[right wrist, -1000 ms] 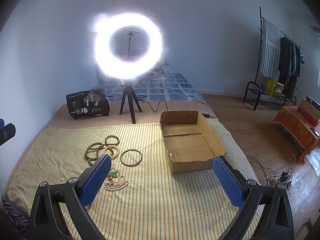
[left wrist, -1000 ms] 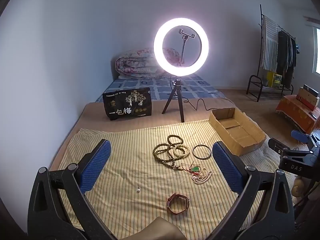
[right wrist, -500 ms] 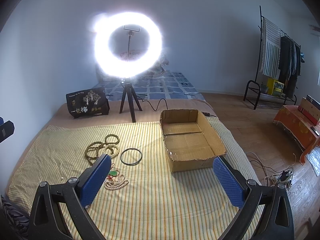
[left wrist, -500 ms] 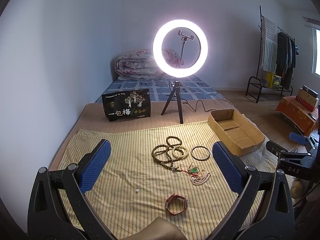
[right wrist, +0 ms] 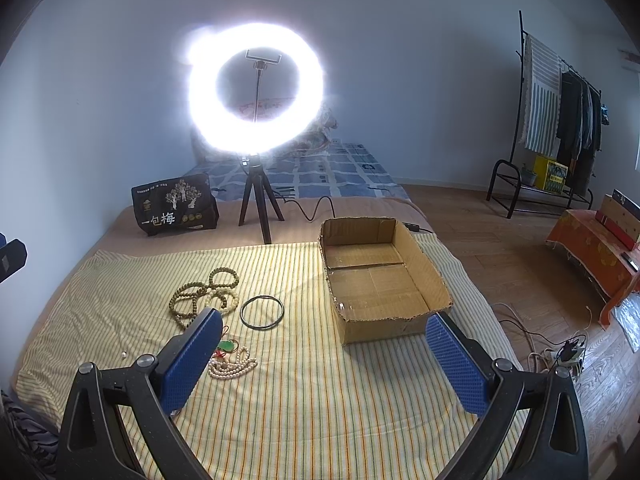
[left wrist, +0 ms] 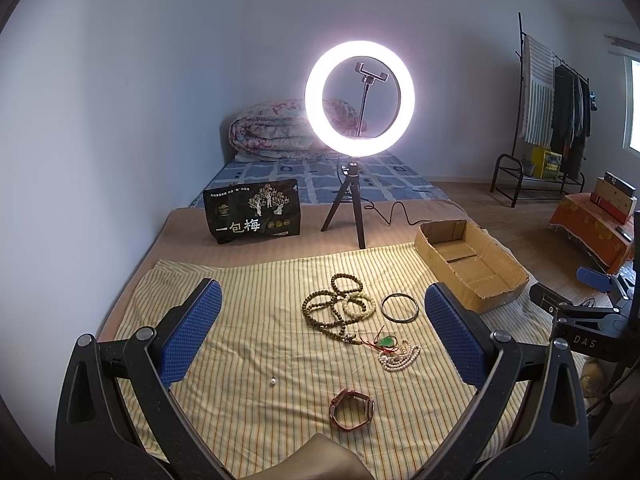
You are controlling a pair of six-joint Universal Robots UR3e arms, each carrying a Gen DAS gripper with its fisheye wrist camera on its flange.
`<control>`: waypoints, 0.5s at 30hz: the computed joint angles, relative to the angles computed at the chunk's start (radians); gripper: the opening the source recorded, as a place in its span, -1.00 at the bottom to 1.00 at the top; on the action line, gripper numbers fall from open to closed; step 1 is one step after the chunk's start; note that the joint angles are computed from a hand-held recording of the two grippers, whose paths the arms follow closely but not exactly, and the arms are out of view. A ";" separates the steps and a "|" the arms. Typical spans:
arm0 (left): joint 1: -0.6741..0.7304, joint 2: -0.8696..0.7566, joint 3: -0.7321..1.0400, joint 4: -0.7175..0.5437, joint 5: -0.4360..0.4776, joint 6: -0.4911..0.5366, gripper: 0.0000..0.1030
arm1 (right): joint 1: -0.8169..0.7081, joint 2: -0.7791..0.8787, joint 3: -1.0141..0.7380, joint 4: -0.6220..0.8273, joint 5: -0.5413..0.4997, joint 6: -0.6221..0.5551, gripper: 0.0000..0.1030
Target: Organize jewelry
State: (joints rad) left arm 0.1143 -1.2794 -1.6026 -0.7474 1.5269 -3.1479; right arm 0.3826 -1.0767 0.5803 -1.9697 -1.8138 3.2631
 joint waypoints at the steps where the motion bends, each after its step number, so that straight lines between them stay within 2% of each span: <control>1: -0.001 -0.001 0.002 -0.001 0.002 0.000 0.99 | -0.001 -0.002 0.006 -0.003 0.001 0.000 0.99; 15: -0.005 0.000 0.001 0.000 0.004 -0.001 0.99 | -0.001 0.004 -0.007 0.003 0.000 -0.001 0.99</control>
State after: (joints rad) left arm 0.1092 -1.2791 -1.6018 -0.7470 1.5313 -3.1486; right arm 0.3819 -1.0726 0.5732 -1.9664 -1.8135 3.2619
